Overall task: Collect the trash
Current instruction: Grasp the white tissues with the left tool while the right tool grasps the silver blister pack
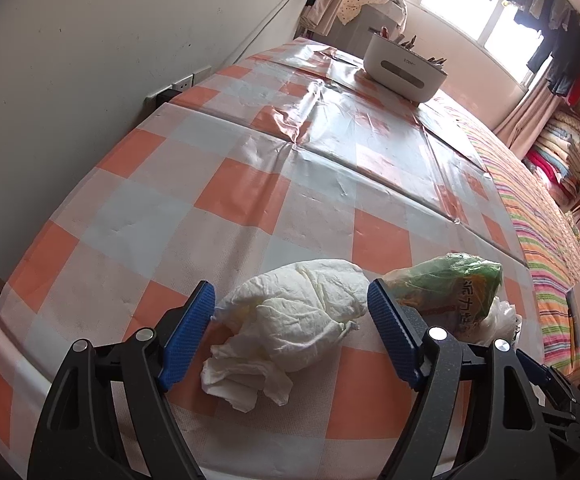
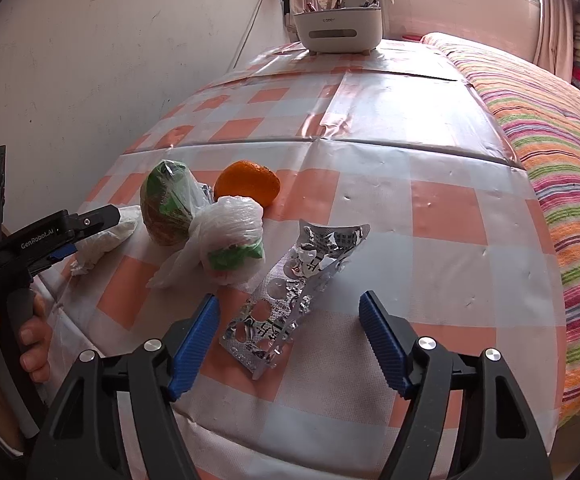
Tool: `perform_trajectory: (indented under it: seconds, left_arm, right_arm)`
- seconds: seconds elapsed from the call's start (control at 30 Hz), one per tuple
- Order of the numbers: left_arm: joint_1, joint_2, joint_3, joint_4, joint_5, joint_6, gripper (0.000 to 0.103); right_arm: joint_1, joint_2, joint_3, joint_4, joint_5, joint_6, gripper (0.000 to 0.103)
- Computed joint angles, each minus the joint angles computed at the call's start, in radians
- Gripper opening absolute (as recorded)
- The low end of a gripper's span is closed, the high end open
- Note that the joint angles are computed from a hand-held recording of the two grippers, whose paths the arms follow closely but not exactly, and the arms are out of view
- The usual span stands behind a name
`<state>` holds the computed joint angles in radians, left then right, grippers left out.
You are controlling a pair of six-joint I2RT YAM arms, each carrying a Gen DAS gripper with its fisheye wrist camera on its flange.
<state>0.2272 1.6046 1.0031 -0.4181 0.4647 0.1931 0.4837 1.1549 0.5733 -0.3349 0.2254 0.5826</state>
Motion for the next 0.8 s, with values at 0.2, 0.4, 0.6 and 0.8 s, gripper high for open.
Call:
perform_trajectory:
  seconds: [0.2, 0.4, 0.6, 0.8]
  left_arm:
    - [0.002, -0.005, -0.006, 0.006, -0.001, 0.017, 0.043]
    - [0.011, -0.021, -0.023, 0.003, 0.016, 0.045, 0.030]
    - [0.021, -0.043, -0.041, 0.003, 0.020, 0.056, 0.026]
    - [0.014, -0.075, -0.064, -0.005, 0.007, 0.068, 0.026]
  right_arm:
    - [0.003, -0.004, -0.004, -0.001, 0.002, -0.011, 0.025]
    - [0.012, -0.031, -0.018, 0.002, 0.012, -0.008, 0.016]
    - [0.021, -0.073, -0.029, -0.017, 0.029, 0.003, 0.011]
    - [0.030, -0.130, -0.043, -0.042, 0.036, 0.020, 0.011]
